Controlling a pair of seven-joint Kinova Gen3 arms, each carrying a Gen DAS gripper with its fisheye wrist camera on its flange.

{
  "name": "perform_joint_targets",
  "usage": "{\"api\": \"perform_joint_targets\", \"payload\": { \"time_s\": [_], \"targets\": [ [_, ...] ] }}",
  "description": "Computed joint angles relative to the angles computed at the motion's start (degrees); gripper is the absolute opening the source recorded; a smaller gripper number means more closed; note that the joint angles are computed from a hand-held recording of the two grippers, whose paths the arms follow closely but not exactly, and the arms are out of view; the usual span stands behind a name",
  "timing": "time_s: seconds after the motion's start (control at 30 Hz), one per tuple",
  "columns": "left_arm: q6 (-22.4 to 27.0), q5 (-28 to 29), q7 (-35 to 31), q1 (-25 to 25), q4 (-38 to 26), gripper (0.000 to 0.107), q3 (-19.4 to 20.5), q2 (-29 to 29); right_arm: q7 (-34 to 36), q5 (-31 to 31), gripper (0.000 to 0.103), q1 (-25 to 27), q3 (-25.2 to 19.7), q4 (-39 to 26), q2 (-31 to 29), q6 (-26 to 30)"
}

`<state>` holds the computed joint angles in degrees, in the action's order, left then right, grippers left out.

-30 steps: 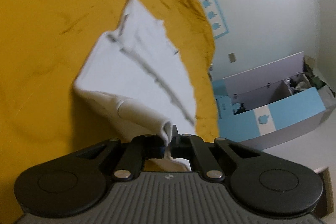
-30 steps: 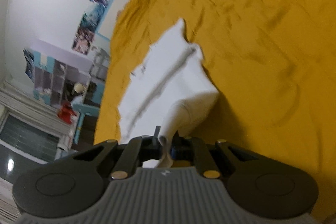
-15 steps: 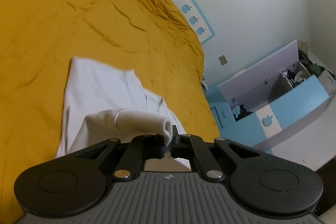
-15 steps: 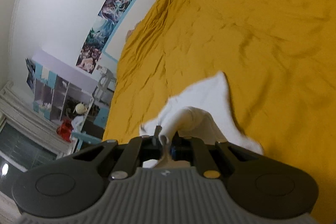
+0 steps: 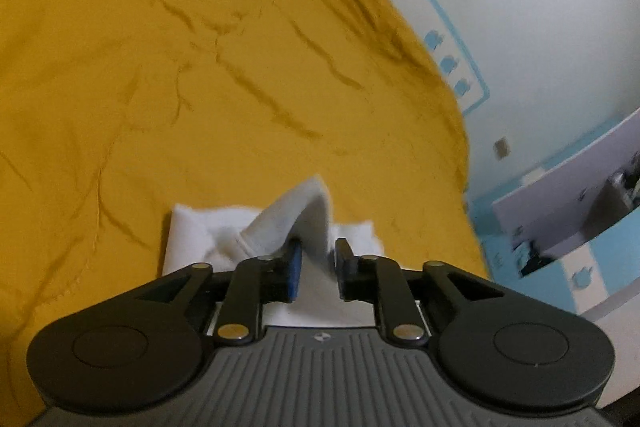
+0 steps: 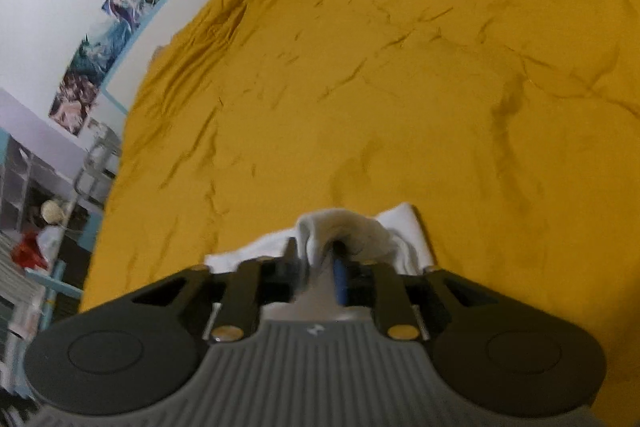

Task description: Fold small clothes

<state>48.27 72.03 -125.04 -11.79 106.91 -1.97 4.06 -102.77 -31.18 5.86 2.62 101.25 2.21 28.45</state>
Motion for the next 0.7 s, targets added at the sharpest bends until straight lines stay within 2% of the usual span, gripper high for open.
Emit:
{"api": "perform_joint_targets", "payload": {
  "time_s": [0.03, 0.07, 0.13, 0.2, 0.23, 0.3, 0.37, 0.43, 0.53, 0.63, 0.7],
  "targets": [
    [0.8, 2.3, -2.1, 0.0, 1.1, 0.026, -1.6, -1.0, 0.5, 0.0, 0.030, 0.2, -0.6, 1.4, -1.0, -2.0],
    [2.5, 4.0, -3.9, 0.0, 2.0, 0.031, -3.4, -2.2, 0.3, 1.0, 0.048, -0.1, -0.7, 2.9, -2.4, -4.2],
    [7.1, 4.7, -4.7, 0.7, 3.1, 0.035, -8.4, -4.7, 0.3, 3.5, 0.059, -2.7, 1.9, 5.5, -5.7, -7.1],
    [11.7, 2.7, -3.9, 0.3, 4.5, 0.036, -11.5, -8.1, 1.7, 2.3, 0.059, -7.2, 7.2, 7.1, -9.6, -6.2],
    [14.1, 0.5, -3.8, -1.4, 5.1, 0.038, -11.5, -10.3, 3.5, 0.3, 0.059, -9.1, 9.8, 7.7, -12.0, -4.4],
    [18.2, -4.1, -3.0, -5.7, 7.2, 0.049, -10.7, -15.6, 5.2, -3.2, 0.059, -13.2, 15.0, 9.2, -16.9, 0.3],
    [22.7, -8.8, 0.6, -9.0, 9.3, 0.052, -10.6, -20.9, 6.1, -7.8, 0.059, -14.6, 17.8, 11.9, -22.1, 5.0],
    [26.4, -12.9, 5.1, -10.0, 12.5, 0.054, -12.9, -25.9, 6.4, -11.0, 0.059, -12.4, 17.1, 15.1, -27.1, 9.6],
    [29.5, -16.3, 12.1, -11.3, 18.5, 0.055, -16.5, -30.6, 0.8, -11.9, 0.059, -6.5, 13.0, 19.1, -32.0, 14.1],
    [25.7, -17.1, 16.7, -7.6, 23.7, 0.056, -20.2, -32.4, -2.8, -14.2, 0.059, -0.9, 9.2, 22.5, -33.9, 16.0],
    [22.6, -16.5, 18.5, -6.0, 26.8, 0.059, -21.7, -31.8, -5.9, -13.8, 0.059, 1.3, 6.9, 24.3, -34.3, 15.3]
  ]
}}
